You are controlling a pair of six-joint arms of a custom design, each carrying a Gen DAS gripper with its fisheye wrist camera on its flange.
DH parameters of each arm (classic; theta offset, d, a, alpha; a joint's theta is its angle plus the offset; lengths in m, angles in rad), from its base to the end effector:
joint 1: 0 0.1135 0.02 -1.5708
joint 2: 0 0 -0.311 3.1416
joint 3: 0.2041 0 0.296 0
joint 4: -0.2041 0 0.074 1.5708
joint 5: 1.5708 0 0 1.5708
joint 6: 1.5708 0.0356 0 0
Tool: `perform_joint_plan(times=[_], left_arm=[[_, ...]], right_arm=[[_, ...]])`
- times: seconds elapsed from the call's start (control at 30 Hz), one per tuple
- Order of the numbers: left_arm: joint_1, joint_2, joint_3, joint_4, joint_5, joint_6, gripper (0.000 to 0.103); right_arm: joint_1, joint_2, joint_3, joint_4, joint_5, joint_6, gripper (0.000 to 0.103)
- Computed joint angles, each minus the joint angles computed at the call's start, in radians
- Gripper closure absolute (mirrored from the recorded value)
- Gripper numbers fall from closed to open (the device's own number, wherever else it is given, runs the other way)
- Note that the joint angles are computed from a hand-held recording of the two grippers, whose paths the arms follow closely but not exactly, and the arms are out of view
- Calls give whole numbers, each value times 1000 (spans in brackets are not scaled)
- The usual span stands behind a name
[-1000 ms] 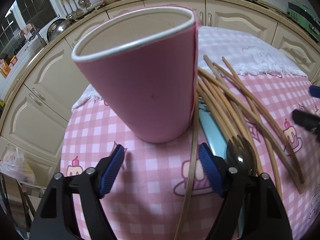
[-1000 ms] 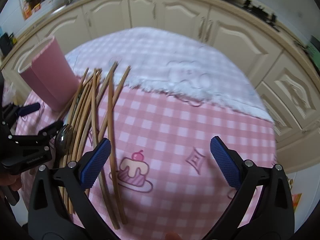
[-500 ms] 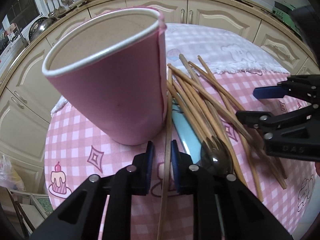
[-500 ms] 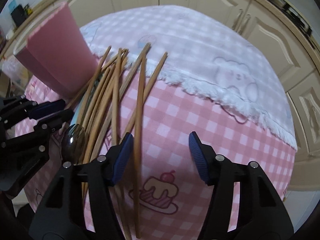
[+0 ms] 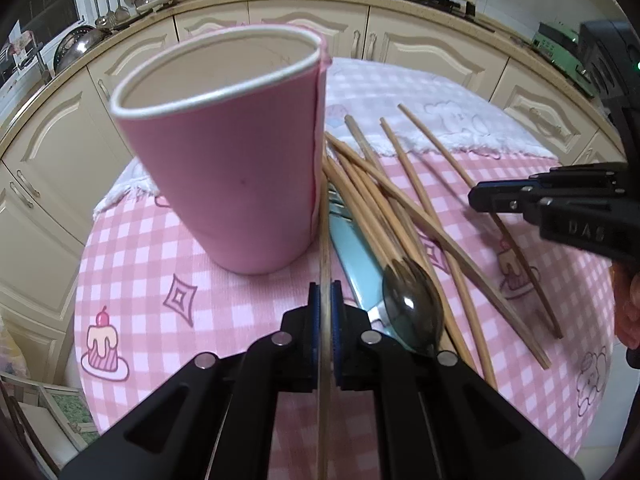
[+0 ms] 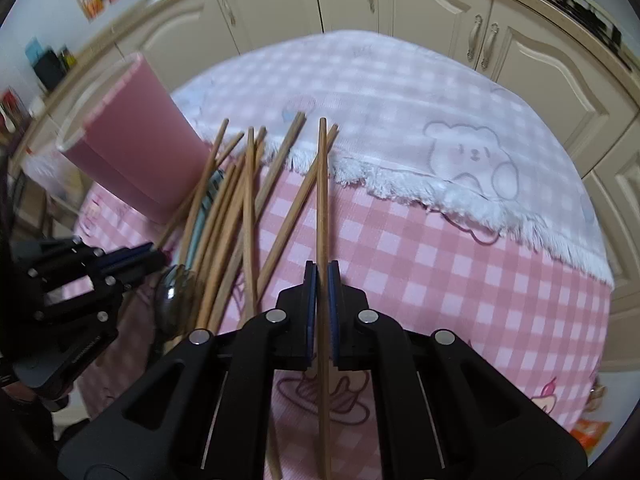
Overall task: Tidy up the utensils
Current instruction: 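Lift the left gripper's chopstick into the pink cup while the right gripper drops its chopstick in too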
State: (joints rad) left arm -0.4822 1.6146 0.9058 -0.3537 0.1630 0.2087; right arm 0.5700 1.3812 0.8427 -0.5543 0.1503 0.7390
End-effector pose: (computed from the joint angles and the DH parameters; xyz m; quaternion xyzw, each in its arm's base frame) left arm 0.3037 -0.1655 0.1857 0.3459 0.9007 -0.1122 0.2375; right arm 0.2481 0.1527 0.2248 0.0995 0.9639 0.0858 0.2317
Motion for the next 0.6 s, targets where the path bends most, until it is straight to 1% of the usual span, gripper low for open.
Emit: perform_joint_plan(times=[0.2,0.4,0.47,0.6], left_arm=[[39,-85,-49,2,62,22,98],[28,-198,-98,33,18,32,98],[46,-232,-102,27,29,46,98],[49,-273,-103,37,36,30,98]], right_arm=[[19,-117,-46,29,31,51,97],[30,-173,-67,60,55,68,97],[38,-182,-68,69,68,73,97],[65,-199,-55,72,109,78,97]])
